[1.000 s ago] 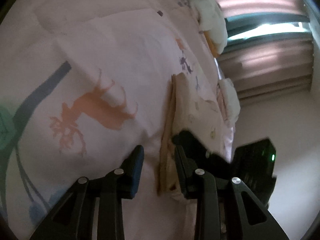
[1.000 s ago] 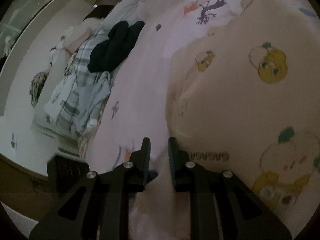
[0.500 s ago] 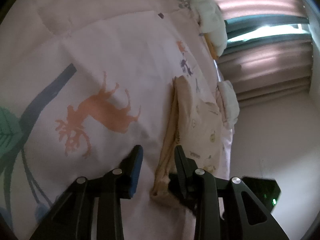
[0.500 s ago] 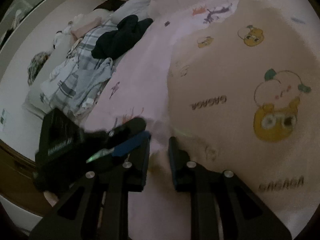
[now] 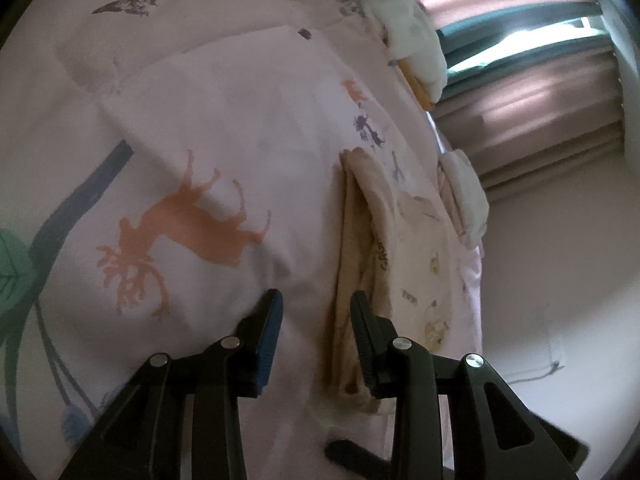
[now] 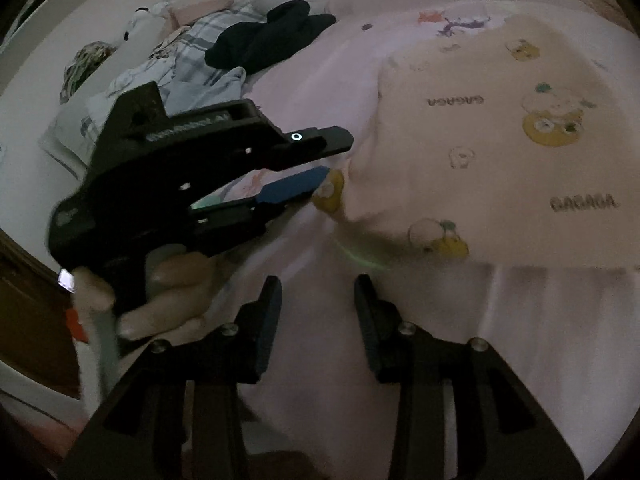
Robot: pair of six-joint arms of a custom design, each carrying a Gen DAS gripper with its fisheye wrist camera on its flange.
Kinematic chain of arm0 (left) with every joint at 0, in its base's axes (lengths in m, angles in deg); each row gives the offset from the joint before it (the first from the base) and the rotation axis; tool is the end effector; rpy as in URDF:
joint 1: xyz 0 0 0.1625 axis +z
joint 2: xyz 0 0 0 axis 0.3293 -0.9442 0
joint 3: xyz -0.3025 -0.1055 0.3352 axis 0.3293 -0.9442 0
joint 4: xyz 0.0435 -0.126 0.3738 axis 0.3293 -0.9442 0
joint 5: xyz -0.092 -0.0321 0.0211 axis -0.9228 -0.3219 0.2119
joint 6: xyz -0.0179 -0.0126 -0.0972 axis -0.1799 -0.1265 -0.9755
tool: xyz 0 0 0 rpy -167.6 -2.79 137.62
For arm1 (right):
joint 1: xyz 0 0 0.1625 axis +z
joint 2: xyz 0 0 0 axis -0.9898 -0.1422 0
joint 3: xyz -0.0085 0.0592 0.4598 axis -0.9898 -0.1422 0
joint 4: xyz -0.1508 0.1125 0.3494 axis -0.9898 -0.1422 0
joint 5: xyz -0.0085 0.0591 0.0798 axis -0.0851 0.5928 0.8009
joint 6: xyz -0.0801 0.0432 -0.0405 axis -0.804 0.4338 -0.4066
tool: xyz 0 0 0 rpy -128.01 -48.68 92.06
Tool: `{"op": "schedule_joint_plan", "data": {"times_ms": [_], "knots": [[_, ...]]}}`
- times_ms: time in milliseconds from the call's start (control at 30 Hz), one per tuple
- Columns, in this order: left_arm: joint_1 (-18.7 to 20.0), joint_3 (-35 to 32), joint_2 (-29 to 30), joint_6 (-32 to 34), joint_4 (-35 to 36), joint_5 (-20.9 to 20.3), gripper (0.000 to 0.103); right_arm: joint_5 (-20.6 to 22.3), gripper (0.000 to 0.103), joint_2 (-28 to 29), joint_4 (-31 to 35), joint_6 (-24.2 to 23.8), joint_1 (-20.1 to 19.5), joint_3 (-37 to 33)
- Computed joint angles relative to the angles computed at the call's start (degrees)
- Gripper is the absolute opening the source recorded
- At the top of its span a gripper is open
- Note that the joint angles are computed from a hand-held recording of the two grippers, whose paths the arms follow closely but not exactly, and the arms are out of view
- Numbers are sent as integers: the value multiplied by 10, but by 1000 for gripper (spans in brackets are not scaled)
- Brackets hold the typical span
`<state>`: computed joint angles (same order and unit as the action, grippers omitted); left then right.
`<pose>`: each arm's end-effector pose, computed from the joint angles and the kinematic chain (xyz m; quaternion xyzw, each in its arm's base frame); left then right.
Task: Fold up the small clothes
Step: 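Open the right gripper and withdraw it from the folded onesie, then grasp the end of the onesie strip with the right gripper while the left gripper grasps beside it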
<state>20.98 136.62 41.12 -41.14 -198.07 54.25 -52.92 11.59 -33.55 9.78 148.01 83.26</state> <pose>-0.3092 -0.5462 -0.1604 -0.2769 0.8053 -0.5238 0.0224 -0.1183 -0.5737 0.3269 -0.4278 0.8998 0.0835 0.0208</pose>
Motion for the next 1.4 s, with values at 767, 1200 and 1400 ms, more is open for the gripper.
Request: {"op": "schedule_joint_plan", "data": {"times_ms": [767,1200,1400], "knots": [[3,-81,30,104,8,11,64,43,50,-7,-126,53,3,-35],[22,-89,41,157,-91,-82,67,42,59,-12,-256,-8,13,2],[27,-89,30,141,-33,-94,67,55,68,12,-233,78,24,-38]]}}
